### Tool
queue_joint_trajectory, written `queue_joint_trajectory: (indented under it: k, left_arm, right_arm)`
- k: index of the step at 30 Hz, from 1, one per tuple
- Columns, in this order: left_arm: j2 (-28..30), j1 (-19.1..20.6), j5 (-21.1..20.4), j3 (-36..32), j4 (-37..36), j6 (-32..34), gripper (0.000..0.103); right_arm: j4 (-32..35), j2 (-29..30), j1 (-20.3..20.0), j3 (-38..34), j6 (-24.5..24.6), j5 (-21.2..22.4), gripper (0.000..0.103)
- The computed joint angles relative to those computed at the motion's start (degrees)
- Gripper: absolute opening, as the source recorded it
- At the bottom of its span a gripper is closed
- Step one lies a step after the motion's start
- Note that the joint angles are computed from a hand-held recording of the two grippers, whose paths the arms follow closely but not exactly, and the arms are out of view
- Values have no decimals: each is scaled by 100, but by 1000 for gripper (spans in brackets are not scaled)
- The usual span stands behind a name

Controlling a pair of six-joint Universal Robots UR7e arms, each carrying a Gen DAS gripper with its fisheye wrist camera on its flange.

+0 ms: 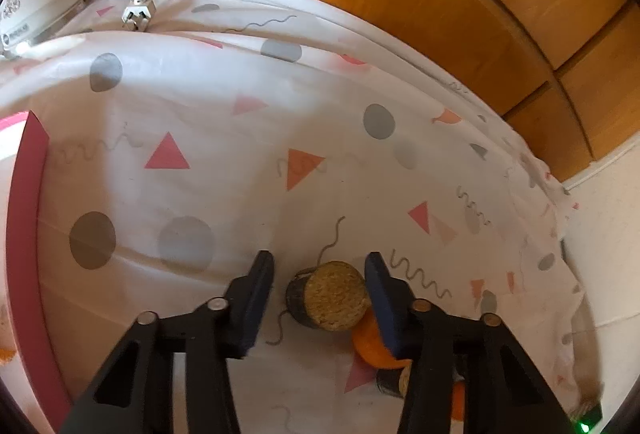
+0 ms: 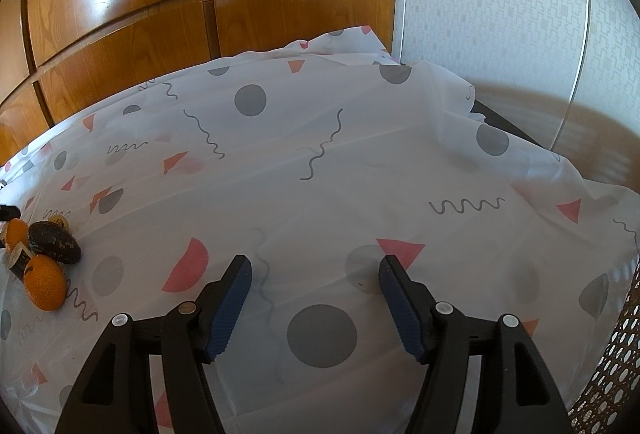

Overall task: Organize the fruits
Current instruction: 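Move the left gripper toward the dark cylindrical slice on the cloth, then close the left gripper on the dark cylindrical slice and lift it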

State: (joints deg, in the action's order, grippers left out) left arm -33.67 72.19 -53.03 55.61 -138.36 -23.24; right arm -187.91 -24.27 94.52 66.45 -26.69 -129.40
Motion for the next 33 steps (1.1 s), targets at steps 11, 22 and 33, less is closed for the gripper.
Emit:
queue_joint_trajectory:
  k: [11, 22, 33]
  left_arm:
    - [-787, -229, 260, 1411, -612, 638, 32]
    - [-807, -261, 266, 1670, -472, 809, 41]
    - [-603, -199, 223, 1204, -158, 871, 49]
  right_arm:
    - [-4, 9, 4, -11, -12, -4, 68]
    - [-19, 8, 3, -1, -16, 3, 68]
    - [-40, 9, 0, 5, -27, 10, 68]
